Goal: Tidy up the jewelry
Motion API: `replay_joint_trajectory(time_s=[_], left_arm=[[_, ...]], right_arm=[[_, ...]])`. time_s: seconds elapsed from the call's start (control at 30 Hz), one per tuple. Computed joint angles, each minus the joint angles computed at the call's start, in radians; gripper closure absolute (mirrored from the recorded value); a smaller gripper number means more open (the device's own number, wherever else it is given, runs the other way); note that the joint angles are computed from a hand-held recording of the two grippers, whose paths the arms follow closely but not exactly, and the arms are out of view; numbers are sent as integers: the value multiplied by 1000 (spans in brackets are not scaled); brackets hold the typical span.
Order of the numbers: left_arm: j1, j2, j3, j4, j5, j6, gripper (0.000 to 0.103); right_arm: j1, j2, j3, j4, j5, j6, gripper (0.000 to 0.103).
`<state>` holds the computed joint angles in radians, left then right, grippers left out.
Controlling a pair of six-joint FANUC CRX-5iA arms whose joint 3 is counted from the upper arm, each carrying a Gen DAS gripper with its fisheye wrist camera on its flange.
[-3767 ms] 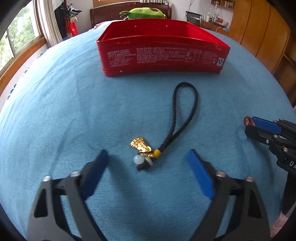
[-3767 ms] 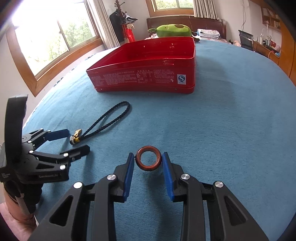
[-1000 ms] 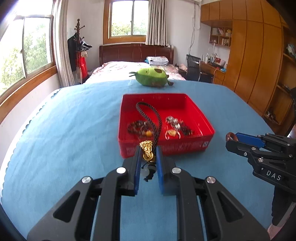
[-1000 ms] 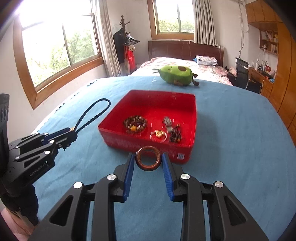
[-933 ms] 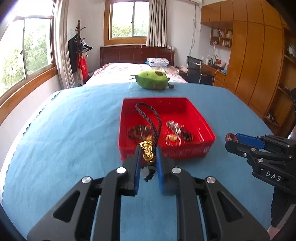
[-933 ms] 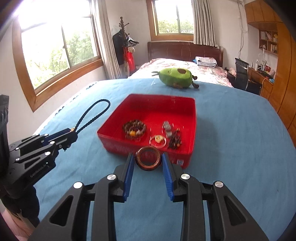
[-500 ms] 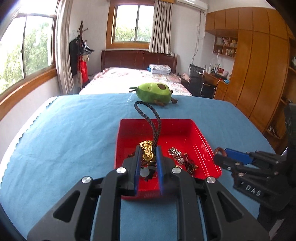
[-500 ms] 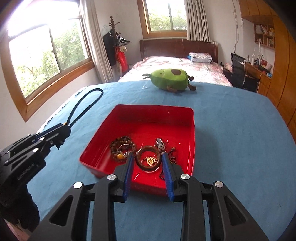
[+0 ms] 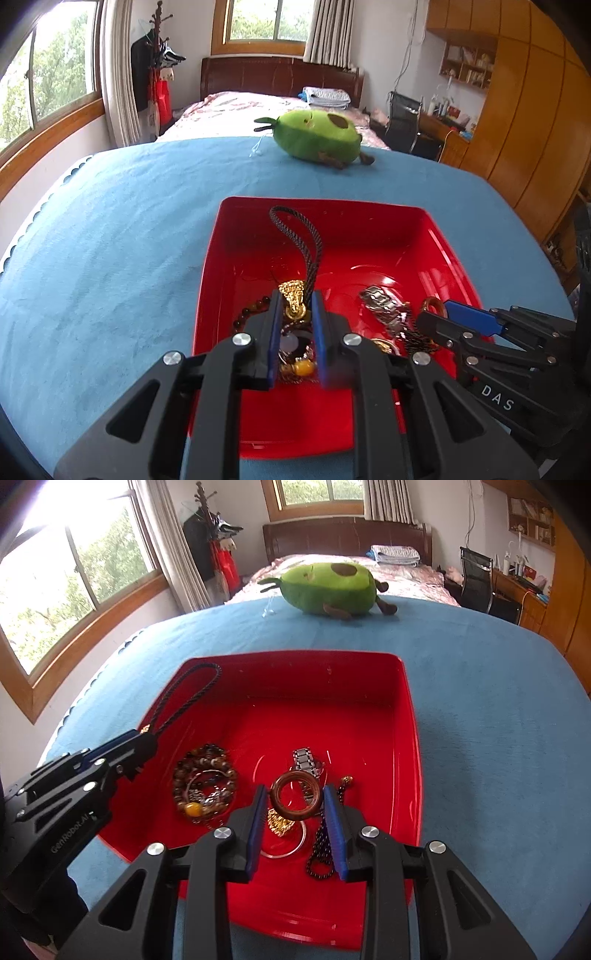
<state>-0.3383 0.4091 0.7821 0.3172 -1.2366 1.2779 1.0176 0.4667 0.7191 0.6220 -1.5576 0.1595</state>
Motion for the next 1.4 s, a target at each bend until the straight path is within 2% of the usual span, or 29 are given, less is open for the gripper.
replay_joint_trajectory(time_s=[0.37,0.47,0.5,0.53,0.57,0.73,0.9,1.03,1.1,1.17,1.2,1.3,1.4], left_arm=[[-16,77,107,-48,-55,26,89],[-18,97,141,-58,-83,36,86],[-19,100,149,-63,-90,40,74],[-19,100,151,-65,-91,41,65],[-18,93,143,-65,-81,39,49],[-14,22,52,-59,-1,5,46],[-7,-40,-27,-49,54,-23,28],[10,-79,-77,-20,74,-46,18],[17,-104,-109,-13,94,-58,12],[24,-133,-143,-9,109,-73,10],[30,-147,-161,-4,115,-81,7],[43,-193,-222,7,146,-83,4],[56,-218,-247,19,132,-89,3]], right_arm=[[-29,50,67,-34,-15,53,72],[-29,52,66,-32,-13,59,71],[-28,48,57,-26,-6,53,68],[-27,43,49,-20,-1,44,60],[-24,39,40,-12,2,38,60],[-9,28,30,14,1,28,60],[13,15,15,43,-10,5,58],[33,-2,-7,68,-26,-21,49],[46,-16,-26,82,-34,-37,42],[60,-23,-38,97,-49,-50,30],[66,-24,-38,105,-59,-52,28],[86,-34,-48,116,-75,-69,17],[104,-41,-52,121,-90,-94,9]])
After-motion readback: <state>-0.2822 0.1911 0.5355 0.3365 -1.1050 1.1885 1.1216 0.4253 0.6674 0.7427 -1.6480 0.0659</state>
